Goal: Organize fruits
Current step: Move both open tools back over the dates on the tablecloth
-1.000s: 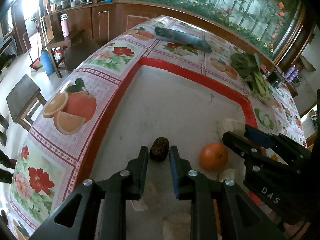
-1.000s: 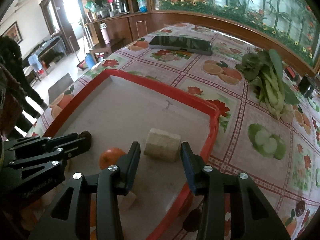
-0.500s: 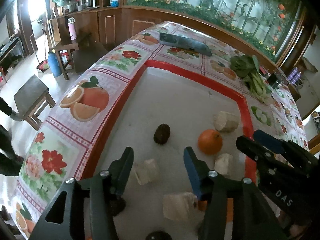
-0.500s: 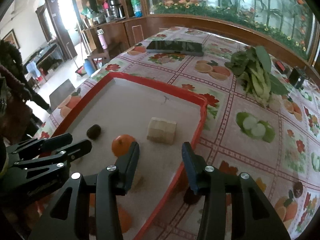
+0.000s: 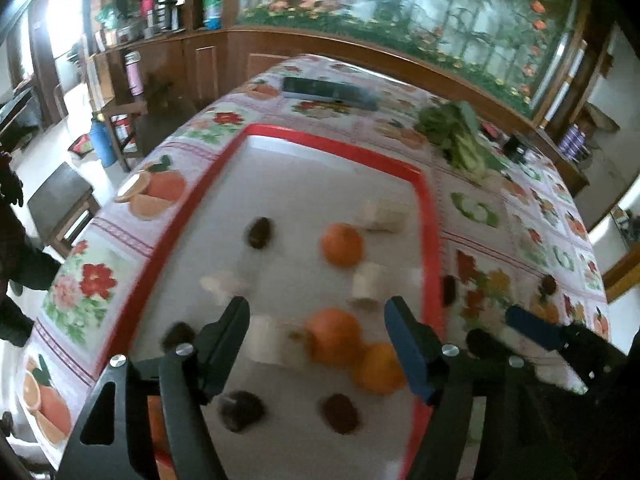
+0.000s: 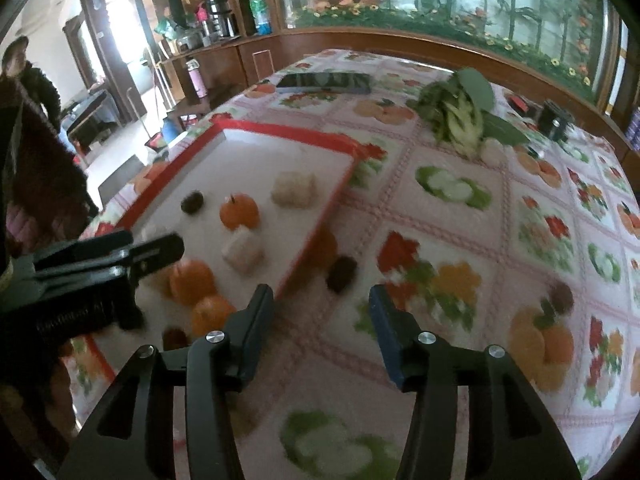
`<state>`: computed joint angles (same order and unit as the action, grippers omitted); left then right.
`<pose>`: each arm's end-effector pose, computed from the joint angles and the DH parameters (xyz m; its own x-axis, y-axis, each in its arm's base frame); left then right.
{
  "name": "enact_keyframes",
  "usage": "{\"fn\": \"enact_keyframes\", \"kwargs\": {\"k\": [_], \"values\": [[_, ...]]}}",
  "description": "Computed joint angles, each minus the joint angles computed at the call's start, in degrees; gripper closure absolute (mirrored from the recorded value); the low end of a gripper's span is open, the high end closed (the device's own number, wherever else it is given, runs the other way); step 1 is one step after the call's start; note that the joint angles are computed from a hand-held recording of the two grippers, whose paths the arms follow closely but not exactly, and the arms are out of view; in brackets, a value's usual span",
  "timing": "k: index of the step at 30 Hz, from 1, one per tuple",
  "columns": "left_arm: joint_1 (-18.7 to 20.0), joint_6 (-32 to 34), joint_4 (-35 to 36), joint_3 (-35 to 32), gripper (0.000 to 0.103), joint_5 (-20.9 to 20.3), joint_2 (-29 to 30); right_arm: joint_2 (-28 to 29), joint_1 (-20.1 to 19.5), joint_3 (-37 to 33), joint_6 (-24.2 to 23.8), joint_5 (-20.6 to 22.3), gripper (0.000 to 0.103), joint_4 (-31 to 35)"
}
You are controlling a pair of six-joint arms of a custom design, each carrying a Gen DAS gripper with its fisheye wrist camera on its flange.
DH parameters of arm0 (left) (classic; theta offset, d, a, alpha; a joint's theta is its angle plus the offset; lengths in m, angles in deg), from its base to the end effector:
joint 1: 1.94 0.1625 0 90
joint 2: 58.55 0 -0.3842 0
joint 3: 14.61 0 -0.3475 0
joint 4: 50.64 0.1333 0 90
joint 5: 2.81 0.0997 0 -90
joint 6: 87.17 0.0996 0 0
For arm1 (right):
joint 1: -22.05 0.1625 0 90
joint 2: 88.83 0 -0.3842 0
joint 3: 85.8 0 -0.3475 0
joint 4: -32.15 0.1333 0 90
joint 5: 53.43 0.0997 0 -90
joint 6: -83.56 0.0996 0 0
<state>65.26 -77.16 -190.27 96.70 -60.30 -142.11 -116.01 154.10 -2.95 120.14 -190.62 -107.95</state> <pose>-0.0116 -0.5098 0.3417 -0.7795 0.2887 -0.5559 0.5027 0.8177 -0.2803 0.4670 -0.4278 -0.0260 -0.7642 0.0325 0.6442 -0.2630 0.8962 -0.3572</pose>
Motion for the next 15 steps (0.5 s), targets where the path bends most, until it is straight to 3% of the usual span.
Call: {"fn": "enact_keyframes", "kwargs": {"k": [8, 15], "values": [[-6.16, -1.91, 1.63, 5.30, 0.030, -0.98, -0.94, -9.39, 0.82, 13.44, 9.16, -1.40, 0.052, -1.16], [-10.21, -4.35, 2.58, 9.16, 0.029, -0.51, -0.74, -20.85, 0.60, 25.41, 21.60, -6.23, 0.050, 3.27]]}}
